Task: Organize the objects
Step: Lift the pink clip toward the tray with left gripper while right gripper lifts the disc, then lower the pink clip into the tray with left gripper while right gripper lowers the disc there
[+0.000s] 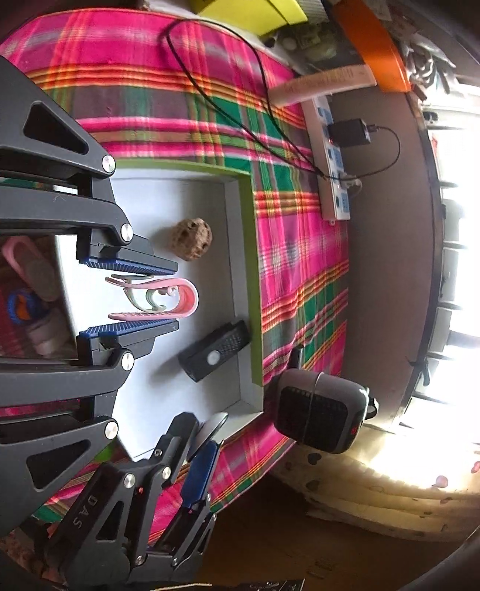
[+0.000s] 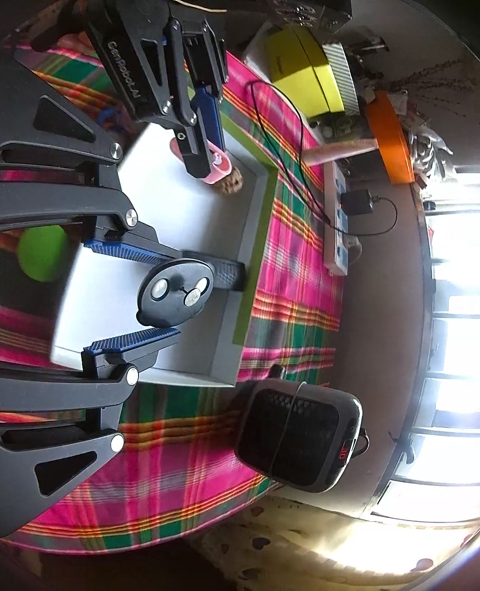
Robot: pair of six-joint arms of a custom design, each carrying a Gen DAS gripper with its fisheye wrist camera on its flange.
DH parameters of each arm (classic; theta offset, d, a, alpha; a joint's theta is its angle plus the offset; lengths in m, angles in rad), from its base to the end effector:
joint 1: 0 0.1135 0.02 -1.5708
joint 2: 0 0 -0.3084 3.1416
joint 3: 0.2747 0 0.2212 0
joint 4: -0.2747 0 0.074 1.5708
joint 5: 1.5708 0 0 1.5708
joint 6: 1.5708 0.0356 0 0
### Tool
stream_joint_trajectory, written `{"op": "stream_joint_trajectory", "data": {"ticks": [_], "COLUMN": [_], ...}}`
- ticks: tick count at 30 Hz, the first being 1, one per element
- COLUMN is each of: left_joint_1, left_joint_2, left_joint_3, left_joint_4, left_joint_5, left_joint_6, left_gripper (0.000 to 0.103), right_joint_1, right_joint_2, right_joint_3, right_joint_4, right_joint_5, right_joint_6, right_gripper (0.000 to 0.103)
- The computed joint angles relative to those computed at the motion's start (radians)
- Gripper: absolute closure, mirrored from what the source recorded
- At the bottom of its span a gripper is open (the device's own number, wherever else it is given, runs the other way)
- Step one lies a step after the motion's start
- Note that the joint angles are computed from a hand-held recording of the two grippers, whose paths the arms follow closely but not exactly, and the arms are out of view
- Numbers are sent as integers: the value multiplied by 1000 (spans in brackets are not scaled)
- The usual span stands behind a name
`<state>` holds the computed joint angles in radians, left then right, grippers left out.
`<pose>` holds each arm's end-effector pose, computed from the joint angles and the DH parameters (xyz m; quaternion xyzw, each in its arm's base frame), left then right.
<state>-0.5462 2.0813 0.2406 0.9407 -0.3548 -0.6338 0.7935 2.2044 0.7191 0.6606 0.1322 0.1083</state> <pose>0.2102 -0.1133 0.0773 -0.0987 0.9260 -0.0418 0.3619 0.2521 0.2496 0.0748 -0.2895 0.8833 0.1031 0.3541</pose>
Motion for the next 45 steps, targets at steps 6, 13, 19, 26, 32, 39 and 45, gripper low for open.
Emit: {"op": "stream_joint_trajectory", "data": {"ticks": [6,13,19,26,32,39,45], "left_joint_1": [46,111,138,156,155,157,162], "left_joint_2": [18,48,78,100,109,124,127], "left_joint_3": [69,136,186,225,235,251,258], "left_joint_4": [-52,-97,-131,-163,-168,-183,-192], "left_joint_5": [34,83,101,113,117,119,123], "left_joint_6": [48,74,91,106,109,106,106], "left_gripper": [82,82,82,82,82,81,81], "right_joint_1": [-32,-56,-67,-75,-77,-77,-76], "right_joint_2": [38,80,108,132,148,158,164], "right_joint_3": [78,156,205,240,265,276,289], "right_joint_4": [-61,-120,-148,-173,-194,-197,-214], "right_joint_5": [-16,-31,-43,-45,-45,-45,-40], "right_joint_6": [-15,-27,-35,-44,-46,-57,-65], "right_gripper": [66,66,66,66,66,66,66]}}
